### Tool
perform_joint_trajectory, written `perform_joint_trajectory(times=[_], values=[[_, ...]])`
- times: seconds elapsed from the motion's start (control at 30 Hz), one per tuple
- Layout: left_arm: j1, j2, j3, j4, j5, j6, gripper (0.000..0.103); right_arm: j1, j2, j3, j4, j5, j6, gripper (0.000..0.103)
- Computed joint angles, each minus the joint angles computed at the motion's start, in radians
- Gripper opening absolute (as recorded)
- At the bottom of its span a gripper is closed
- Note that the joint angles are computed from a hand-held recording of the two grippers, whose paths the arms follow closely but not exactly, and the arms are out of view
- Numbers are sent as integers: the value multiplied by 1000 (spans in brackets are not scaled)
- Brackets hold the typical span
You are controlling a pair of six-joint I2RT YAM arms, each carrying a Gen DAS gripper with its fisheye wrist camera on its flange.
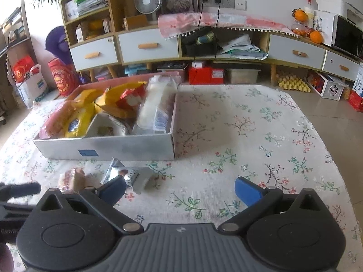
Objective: Organize snacks
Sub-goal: 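Grasp the cake packet with the left tool while the right grasps the silver packet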
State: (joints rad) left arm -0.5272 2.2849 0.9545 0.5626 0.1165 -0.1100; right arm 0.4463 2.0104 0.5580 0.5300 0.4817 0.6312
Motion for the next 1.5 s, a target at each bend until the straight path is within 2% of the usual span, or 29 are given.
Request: perform_joint_trajectory(times=[0.07,0.13,0.2,0.23,0.3,0.33,0.67,1.1,1.2,1.27,1.5], values=[[-1,6,9,6,3,-9,93,-4,14,11,-6,-9,-14,91],[4,8,13,5,21,-8,84,-4,27,18,-7,-14,-25,91],[9,7,15,-6,27,-2,66,-4,38,26,-9,-20,-35,91],[13,6,14,-9,35,1,61,-2,44,31,-9,-23,-37,91],[22,6,17,-22,41,3,44,1,57,41,-11,-31,-35,91],[27,5,20,-32,40,7,40,2,63,47,-13,-39,-35,91],[101,-8,30,-88,74,48,37,40,129,133,-49,-72,-66,91],[135,-15,44,-136,85,62,38,77,197,218,-18,-30,-98,91],[135,-14,47,-139,84,60,38,82,200,227,-24,-18,-97,86],[133,-14,48,-140,81,60,38,82,197,225,-19,-15,-101,79],[133,-13,46,-139,79,63,39,83,187,224,-16,-1,-96,48]])
